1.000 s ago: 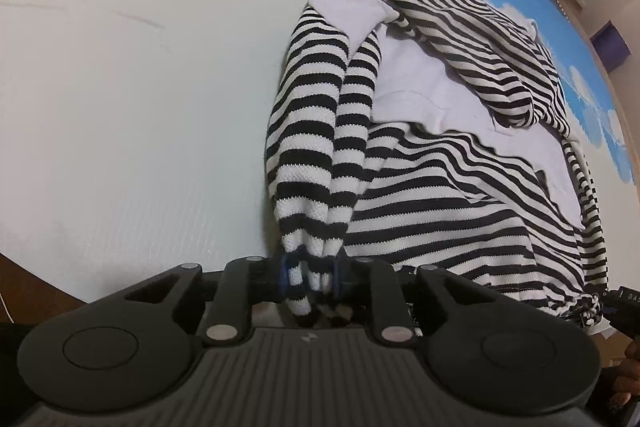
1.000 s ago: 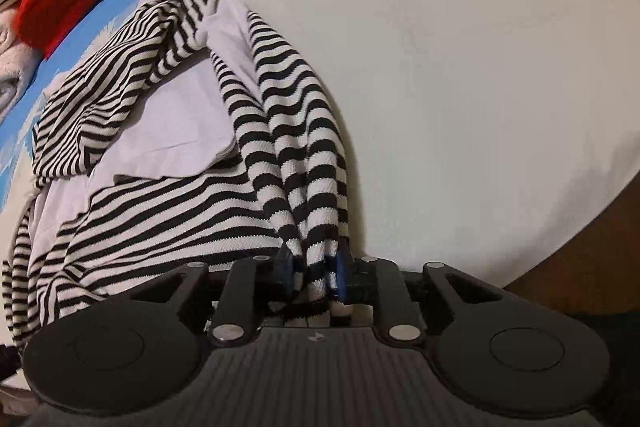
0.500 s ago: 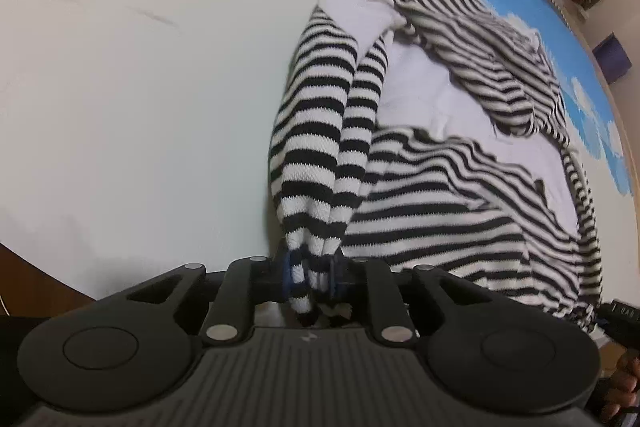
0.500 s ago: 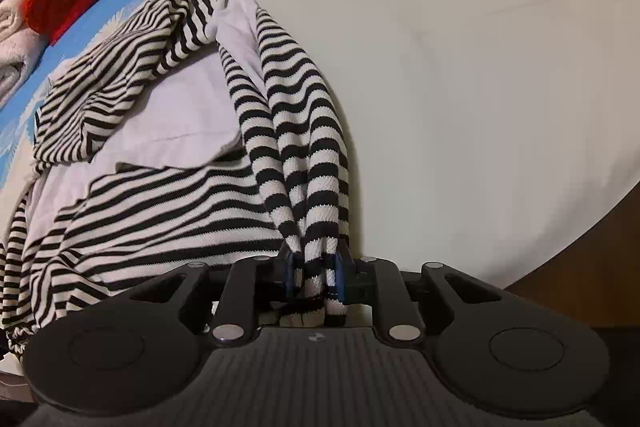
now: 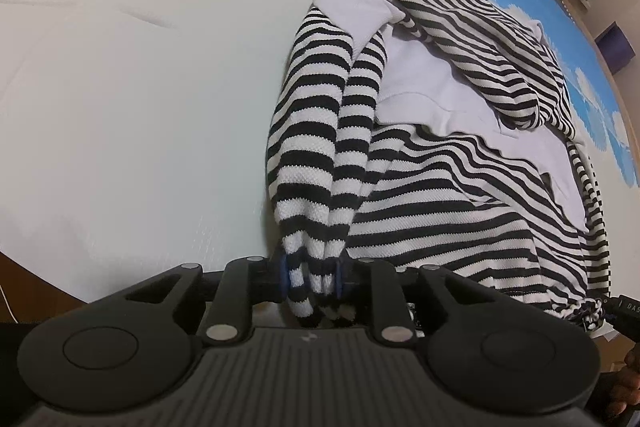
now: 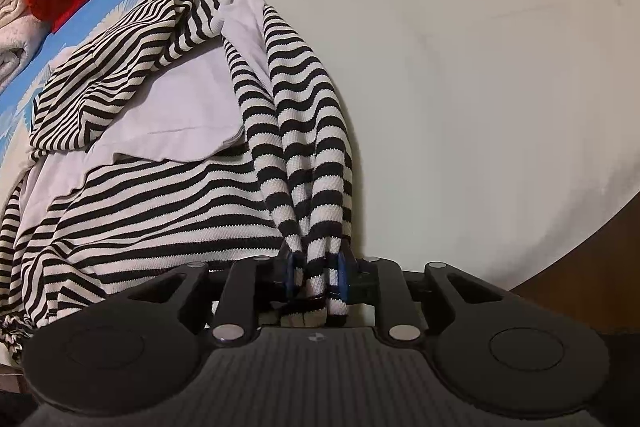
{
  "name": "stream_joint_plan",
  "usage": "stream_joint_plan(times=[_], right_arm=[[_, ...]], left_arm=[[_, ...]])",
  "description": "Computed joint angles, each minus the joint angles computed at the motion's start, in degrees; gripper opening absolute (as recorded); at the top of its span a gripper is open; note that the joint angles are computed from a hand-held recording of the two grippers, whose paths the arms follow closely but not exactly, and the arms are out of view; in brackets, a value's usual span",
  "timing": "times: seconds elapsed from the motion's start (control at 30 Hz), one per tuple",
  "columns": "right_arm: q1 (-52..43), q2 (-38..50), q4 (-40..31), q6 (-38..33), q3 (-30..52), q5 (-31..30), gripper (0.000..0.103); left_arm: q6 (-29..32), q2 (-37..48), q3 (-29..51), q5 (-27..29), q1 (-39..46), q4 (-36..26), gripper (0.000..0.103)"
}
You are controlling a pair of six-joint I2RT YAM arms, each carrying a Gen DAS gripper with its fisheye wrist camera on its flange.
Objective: Fold small clothes
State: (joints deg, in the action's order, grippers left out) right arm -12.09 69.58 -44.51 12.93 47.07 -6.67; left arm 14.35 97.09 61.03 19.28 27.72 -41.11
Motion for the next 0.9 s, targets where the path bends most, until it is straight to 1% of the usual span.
stream_joint_plan(times=[0.47,0.67,0.9], right_arm=[[0.5,0.1,0.4,-0.4,-0.2,0.6,0.021],[0.5,-0.2,0.4,-0.9,-0.2,0.4,0.017],[-0.1,-0.5,0.3,-1.1,-0.2,-0.1,0.017]], left_arm=[[0.1,-0.4,-0.6,-0.4,-0.4,0.6,0.023],[0.3,-0.7,-1.0,-0.6,-0.6,1.1,0.022],[0.3,-1.1,-1.4,-0.6,-0.7,1.3,0.022]])
